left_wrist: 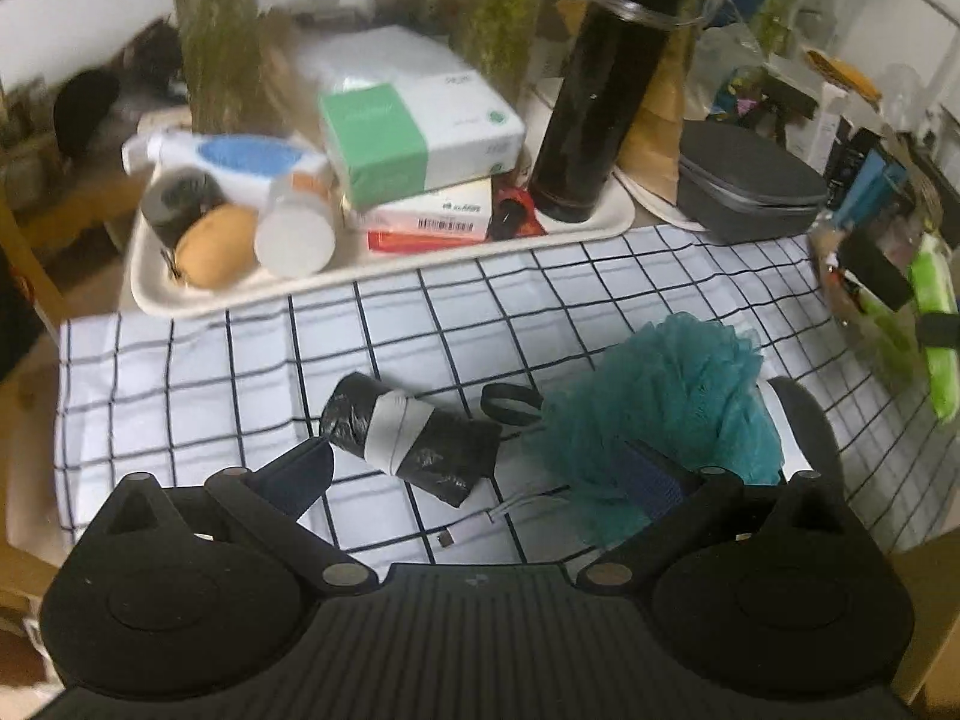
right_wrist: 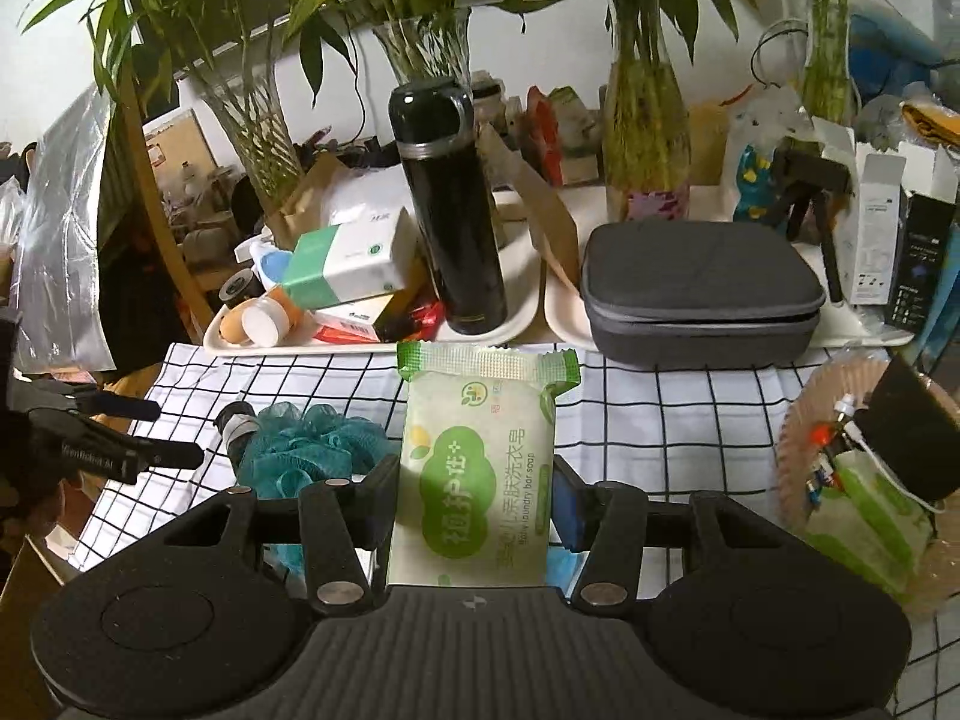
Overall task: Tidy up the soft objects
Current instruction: 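Grasp the black trash-bag roll with the left gripper while the right holds the soap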
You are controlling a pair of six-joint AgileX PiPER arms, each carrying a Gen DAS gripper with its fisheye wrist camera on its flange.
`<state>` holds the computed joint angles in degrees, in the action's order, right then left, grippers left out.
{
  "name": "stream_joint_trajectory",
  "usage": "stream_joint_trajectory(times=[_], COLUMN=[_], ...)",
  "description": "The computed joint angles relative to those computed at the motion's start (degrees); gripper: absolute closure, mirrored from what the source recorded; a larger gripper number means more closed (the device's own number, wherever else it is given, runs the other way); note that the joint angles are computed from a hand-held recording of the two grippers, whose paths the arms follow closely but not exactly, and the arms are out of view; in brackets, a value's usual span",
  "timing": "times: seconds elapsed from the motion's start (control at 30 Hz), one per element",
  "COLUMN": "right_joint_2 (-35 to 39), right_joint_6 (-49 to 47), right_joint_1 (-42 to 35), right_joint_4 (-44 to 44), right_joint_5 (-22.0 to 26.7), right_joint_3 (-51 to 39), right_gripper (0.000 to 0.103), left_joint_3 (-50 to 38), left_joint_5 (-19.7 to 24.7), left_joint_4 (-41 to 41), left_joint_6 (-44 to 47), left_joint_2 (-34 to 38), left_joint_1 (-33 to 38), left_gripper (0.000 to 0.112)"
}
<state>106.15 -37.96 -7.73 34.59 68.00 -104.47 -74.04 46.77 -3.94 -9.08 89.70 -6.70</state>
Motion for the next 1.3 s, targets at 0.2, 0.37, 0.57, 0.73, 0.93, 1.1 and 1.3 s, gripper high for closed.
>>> stream_joint_trajectory(times=[0.2,0.37,0.57,0.73,0.93,1.1,1.3], right_joint_2=[-0.6,-0.8,-0.7,-0.7,-0.8,-0.9,-1.0], right_joint_6=[-0.7,-1.3,-1.2,-1.2,-1.4,-2.0,-1.7], right_joint_1=[-1.1,-1.5,-1.6,-1.3,-0.5,-0.2,-0.4], right_joint_4=[0.8,0.9,0.6,0.1,-0.7,-1.5,-2.5], right_joint_5=[-0.1,0.0,-0.2,-0.4,-0.8,-1.2,-2.0], right_joint_3=[0.7,1.1,1.1,1.1,1.4,2.0,2.5], right_gripper=[0.05,0.049,0.049,0.049,0.049,0.049,0.049], left_joint_3=[-1.2,-2.1,-2.5,-4.1,-6.0,-7.5,-11.1], left_joint_5=[1.6,0.8,-1.3,-0.9,-0.6,1.4,6.5], left_joint_4=[-6.5,-7.5,-8.4,-4.7,3.0,5.9,16.9], left_joint_6=[-1.4,-4.3,-6.9,-10.2,-13.5,-14.7,-19.8], left_joint_2=[3.9,7.5,10.4,13.2,14.5,15.0,13.4], left_joint_1=[3.5,5.3,7.0,5.6,2.1,0.9,-3.1], left_gripper=[0.014,0.027,0.031,0.054,0.064,0.068,0.068])
